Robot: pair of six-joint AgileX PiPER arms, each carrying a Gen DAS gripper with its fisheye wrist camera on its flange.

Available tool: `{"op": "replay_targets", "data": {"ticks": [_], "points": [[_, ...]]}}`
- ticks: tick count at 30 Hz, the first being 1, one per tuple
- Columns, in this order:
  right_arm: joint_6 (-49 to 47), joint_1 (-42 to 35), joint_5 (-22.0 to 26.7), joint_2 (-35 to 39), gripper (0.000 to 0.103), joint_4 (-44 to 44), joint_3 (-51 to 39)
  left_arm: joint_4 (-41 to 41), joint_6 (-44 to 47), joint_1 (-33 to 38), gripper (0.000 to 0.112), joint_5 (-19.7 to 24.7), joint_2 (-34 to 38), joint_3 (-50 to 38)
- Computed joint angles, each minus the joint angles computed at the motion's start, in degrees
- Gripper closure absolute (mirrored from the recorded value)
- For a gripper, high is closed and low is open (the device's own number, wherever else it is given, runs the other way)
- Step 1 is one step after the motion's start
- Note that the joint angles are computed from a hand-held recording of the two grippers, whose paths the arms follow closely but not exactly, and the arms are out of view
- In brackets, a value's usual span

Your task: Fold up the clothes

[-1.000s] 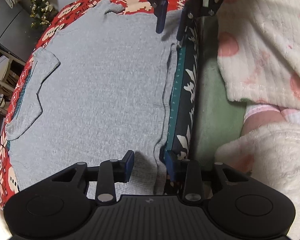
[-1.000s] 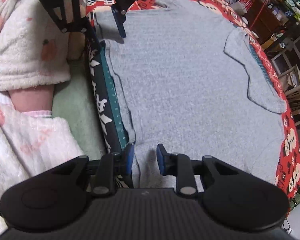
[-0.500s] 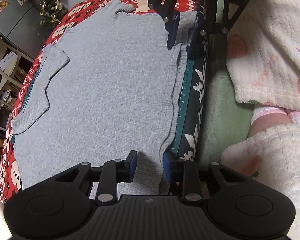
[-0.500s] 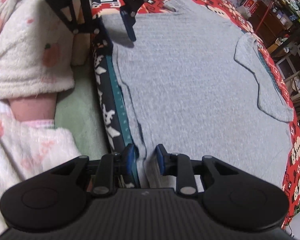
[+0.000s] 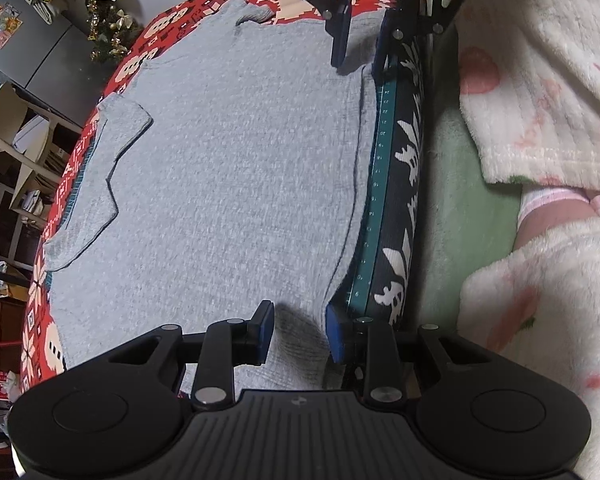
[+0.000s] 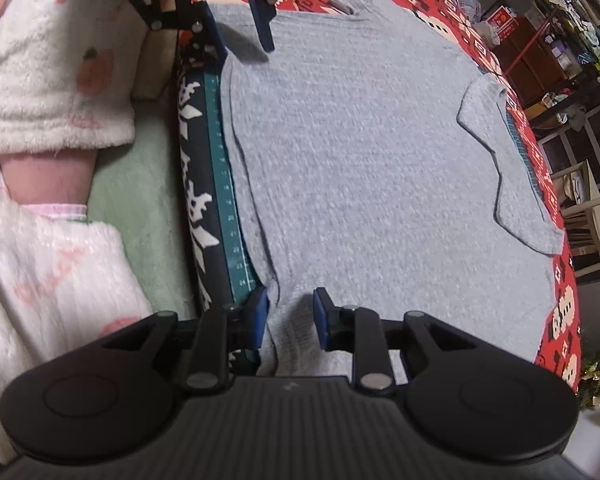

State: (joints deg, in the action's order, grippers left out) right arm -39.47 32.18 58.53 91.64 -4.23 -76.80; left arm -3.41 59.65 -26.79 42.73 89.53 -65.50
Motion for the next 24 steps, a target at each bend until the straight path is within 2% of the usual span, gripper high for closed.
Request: {"op": "replay_targets", "data": {"ticks": [1,3,4,6,10,14,19,24], "points": [[-0.3,-0.1,0.2,-0.1,0.077,0.2,0.1,0.0,0.1,0.0,0.086,-0.3,-0.3,0.4],[-1.4,-0.2,-0.1,-0.7,0.077,0.9,0.7,-0.4,0.3,0.1,0.103,-0.7,-0.6,0.7],[-1.7,-0.3,-0.3,-0.9,0.083,1.3,0.9,-0.7,0.5,0.2,0.105,-0.7,-0.6,0.8],[-1.5,-0.3,-1.2,-0.9,0.102,1.4,1.5,-1.7,0.9,0.6,0.109,-0.4,-0.3,0.1],[-2.3,-0.6,-1.8,-1.1,0.102,2.1,1.1,-3.1,2.9,1.4,0.109,1.1,0.0,-1.5],[-4.2,-3.4,1.6,0.3,0.102,4.3,-5.3,-3.0,5.9,2.3,0.109,4.8,0.9,-5.9],[-7.5,-6.8,6.7,5.9,0.102,4.5,-19.0,-1.5,7.7,3.5,0.109,9.7,6.3,-18.0],[-9.8,-10.0,10.9,16.0,0.102,4.2,-35.3,1.1,4.4,4.3,0.109,13.3,17.4,-35.5]]}}
